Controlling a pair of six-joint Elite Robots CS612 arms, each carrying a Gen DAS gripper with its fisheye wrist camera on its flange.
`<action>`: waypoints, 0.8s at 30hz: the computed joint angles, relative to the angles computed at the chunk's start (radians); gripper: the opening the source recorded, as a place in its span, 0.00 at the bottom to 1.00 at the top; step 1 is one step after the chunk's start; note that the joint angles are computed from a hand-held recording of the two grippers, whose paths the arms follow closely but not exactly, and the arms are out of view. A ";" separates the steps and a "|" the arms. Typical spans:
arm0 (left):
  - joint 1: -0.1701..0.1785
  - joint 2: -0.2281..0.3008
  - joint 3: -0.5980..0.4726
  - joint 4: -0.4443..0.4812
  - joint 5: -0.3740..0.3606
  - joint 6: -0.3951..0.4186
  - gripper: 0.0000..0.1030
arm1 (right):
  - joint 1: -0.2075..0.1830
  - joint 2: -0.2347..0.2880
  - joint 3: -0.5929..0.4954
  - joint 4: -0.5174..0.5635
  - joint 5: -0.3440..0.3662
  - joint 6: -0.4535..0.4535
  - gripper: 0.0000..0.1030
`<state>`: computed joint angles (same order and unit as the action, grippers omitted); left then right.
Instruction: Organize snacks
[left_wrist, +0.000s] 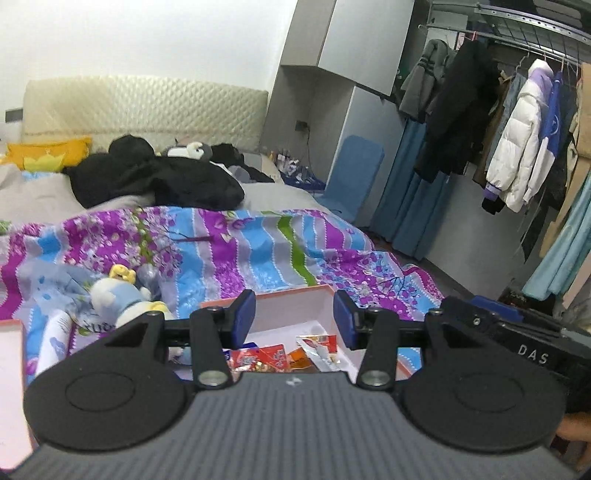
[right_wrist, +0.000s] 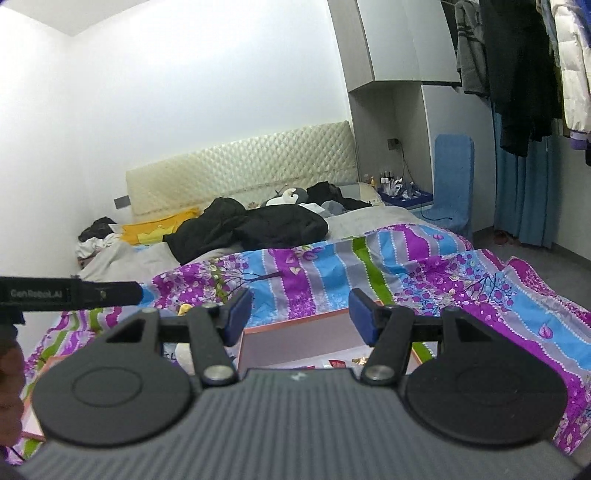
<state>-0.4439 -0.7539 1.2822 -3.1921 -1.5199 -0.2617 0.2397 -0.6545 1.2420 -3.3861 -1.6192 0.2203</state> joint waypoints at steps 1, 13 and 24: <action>-0.001 -0.007 0.014 -0.010 0.000 0.001 0.51 | 0.001 -0.004 0.009 -0.007 -0.001 0.003 0.59; -0.008 -0.029 0.106 -0.024 -0.021 -0.028 0.51 | 0.006 -0.020 0.100 -0.025 -0.025 0.063 0.59; -0.018 -0.030 0.162 -0.042 -0.004 -0.031 0.51 | 0.019 -0.032 0.173 -0.041 -0.045 0.079 0.59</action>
<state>-0.4623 -0.7841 1.4441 -3.2342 -1.5239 -0.2925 0.2584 -0.6863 1.4149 -3.4272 -1.6645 0.2998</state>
